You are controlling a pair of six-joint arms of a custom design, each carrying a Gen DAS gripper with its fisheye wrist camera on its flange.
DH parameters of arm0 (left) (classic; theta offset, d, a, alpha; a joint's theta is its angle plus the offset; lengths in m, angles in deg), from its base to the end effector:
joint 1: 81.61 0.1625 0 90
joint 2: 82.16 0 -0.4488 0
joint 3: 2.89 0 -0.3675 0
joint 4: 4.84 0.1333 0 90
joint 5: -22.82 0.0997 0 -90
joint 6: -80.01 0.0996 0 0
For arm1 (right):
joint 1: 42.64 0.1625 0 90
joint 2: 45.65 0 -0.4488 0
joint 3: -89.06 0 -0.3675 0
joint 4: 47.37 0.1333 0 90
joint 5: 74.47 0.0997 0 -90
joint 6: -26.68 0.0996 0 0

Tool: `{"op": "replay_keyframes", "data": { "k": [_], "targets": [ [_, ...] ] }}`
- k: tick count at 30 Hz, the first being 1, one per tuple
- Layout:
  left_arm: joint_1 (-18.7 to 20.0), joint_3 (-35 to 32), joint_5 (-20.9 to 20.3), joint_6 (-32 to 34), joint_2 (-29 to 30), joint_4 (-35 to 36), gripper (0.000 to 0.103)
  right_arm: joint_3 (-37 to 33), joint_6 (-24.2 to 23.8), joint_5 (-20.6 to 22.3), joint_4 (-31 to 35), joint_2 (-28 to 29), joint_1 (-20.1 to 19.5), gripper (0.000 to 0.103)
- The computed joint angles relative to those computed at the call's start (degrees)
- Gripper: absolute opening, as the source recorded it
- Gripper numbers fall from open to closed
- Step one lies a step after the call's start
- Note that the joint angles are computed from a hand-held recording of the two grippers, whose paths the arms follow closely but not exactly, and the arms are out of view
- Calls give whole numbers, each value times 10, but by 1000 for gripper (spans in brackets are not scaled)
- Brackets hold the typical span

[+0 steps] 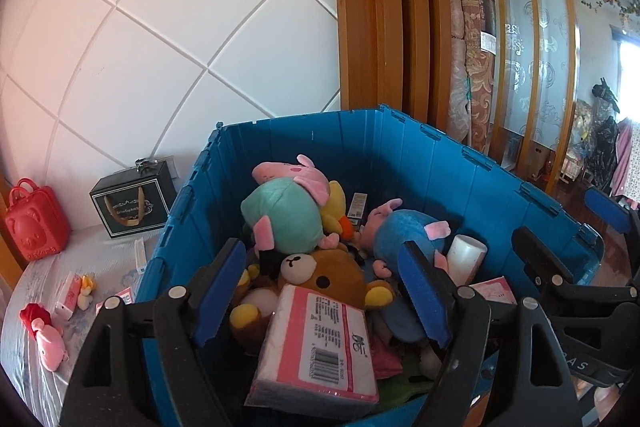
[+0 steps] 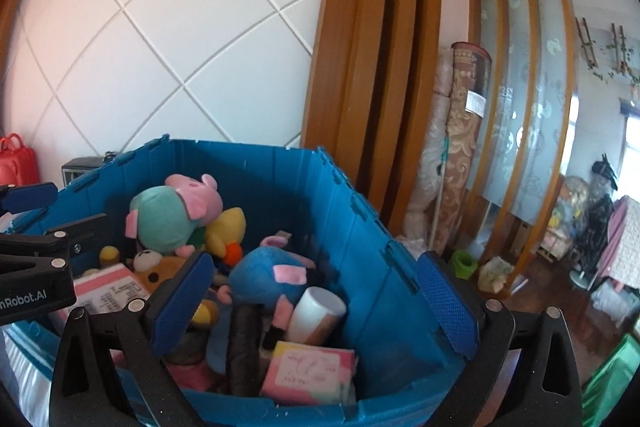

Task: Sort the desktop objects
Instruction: 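Open both grippers to drop the black bag and Kotex pack into the bin, then withdraw both grippers from the bin back over the bed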

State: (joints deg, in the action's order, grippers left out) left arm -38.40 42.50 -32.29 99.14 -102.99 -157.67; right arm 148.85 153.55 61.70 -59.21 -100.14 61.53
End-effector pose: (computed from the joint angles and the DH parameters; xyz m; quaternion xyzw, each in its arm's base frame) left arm -0.5130 -0.7430 0.1670 0.4079 0.8097 -0.3714 0.2003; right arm 0.2325 -0.6700 0.4027 0.0957 -0.6719 0.5602 0.4750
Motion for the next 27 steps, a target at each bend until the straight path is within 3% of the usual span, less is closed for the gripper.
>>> {"op": "replay_keyframes", "data": {
  "k": [16,27],
  "targets": [
    [6,152,22,19,-104,-131,82,45,-11,-20,-32,5,42,103],
    [47,195,86,11,-164,-181,83,-53,16,-73,65,95,74,103]
  ]
}}
